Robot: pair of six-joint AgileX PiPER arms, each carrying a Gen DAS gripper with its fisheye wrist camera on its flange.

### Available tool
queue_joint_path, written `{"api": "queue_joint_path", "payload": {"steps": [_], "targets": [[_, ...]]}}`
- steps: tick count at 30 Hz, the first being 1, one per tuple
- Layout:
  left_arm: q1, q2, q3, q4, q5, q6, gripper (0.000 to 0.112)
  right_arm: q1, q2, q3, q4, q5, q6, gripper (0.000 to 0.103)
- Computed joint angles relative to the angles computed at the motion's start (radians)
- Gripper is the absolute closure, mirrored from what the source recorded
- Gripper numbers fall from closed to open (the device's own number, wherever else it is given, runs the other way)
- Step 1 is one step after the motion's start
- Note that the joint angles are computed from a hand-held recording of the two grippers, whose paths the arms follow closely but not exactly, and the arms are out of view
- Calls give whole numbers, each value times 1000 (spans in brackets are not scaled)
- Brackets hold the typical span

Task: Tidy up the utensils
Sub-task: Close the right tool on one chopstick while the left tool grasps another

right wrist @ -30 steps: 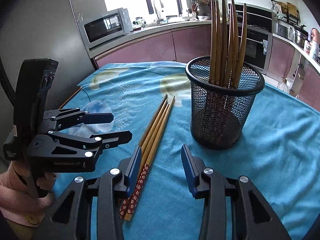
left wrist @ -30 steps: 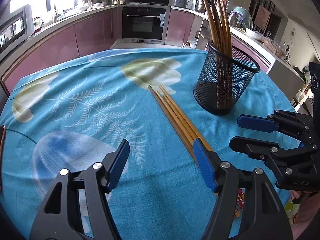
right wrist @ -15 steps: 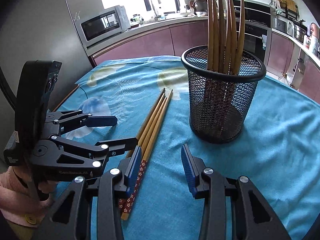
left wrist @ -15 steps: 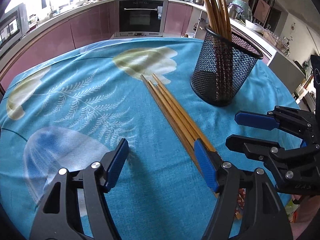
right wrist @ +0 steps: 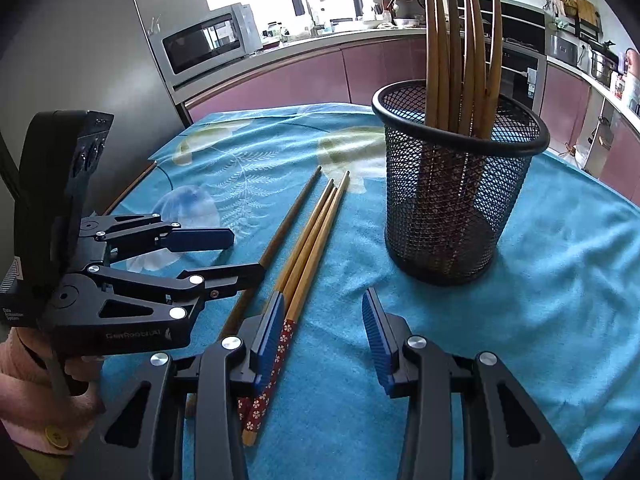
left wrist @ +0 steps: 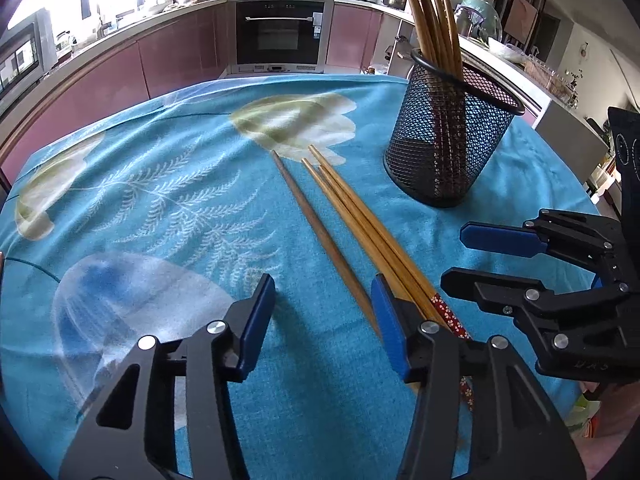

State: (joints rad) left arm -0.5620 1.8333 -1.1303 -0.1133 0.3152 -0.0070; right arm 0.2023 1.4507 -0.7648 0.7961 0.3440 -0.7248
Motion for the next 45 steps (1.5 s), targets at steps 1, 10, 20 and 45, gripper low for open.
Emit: {"api": "queue_joint_path", "payload": {"steps": [1,10,20,45], "targets": [[2,-2,4,-14,-2,15,66,0,2,0,-2,0,-2,64],[31,-20,31,-159,-4,154,74,69,52,-36,-238,-55,238,65],[46,-12,18,-220,11,213,75,94,78,-61,-440,-71,441,71],[32,68,-99,-131,40,66,100,99,161,-170,-430,-43,449,97]]}}
